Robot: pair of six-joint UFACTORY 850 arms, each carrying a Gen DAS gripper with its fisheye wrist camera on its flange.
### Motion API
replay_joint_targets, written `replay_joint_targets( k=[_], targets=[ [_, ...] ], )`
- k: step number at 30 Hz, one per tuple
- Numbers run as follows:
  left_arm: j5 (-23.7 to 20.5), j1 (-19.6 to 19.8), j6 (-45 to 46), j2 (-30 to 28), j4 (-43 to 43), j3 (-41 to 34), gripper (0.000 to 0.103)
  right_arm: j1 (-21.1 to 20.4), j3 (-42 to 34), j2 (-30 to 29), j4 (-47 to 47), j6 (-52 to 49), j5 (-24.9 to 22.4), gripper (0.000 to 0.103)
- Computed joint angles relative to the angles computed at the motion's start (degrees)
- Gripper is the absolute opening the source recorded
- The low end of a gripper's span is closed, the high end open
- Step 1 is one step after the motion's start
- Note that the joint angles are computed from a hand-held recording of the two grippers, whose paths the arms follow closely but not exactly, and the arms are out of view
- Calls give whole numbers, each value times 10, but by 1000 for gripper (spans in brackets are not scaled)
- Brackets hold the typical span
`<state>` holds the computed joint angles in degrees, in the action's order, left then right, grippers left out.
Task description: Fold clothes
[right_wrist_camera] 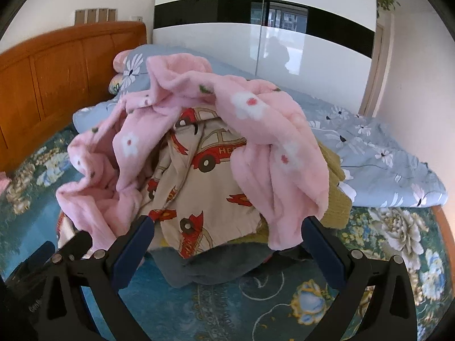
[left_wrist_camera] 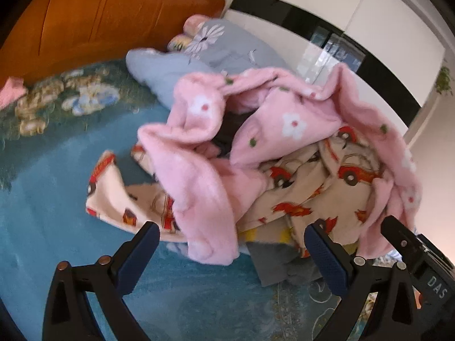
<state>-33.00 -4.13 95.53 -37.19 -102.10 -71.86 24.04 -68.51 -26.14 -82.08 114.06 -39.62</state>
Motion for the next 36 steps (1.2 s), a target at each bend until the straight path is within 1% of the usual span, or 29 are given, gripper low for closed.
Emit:
replay_joint_targets(
  k=[2, 6, 7, 8, 10, 12, 17, 20, 25, 28, 33, 36],
  targets=[
    [3, 4, -29, -4, 13, 1, 103, 0, -4, -4, 9, -9, -1, 103],
    [31, -5, -72, 1, 13, 12, 103, -2, -12, -12, 26, -27, 3, 103],
    [22, 7, -101, -5, 43, -1, 103, -3, -14, -15, 31, -31, 4, 103],
    [18, 10, -109, -13, 54, -9, 103, -3, -17, -17, 35, -37, 4, 103],
    [22, 4, -103, -26, 48, -19, 103, -4, -22, -21, 40, -45, 7, 103],
    [28, 1, -88, -25, 45, -19, 103, -4, -27, -26, 44, -51, 10, 103],
    [28, -6, -43, -3, 30, 10, 103, -3, -36, -34, 55, -65, 14, 103],
    [22, -4, -44, 8, 34, 24, 103, -2, -36, -33, 55, -66, 15, 103],
    [5, -4, -93, 14, 74, 23, 103, -2, -40, -34, 56, -71, 15, 103],
    [-14, 3, -129, 18, 104, 23, 103, -2, -41, -33, 56, -72, 17, 103],
    [-14, 3, -166, 10, 127, 2, 103, 0, -52, -37, 71, -113, 11, 103],
    [-11, -1, -193, -5, 132, -17, 103, 1, -52, -36, 34, -109, 11, 103]
  ],
)
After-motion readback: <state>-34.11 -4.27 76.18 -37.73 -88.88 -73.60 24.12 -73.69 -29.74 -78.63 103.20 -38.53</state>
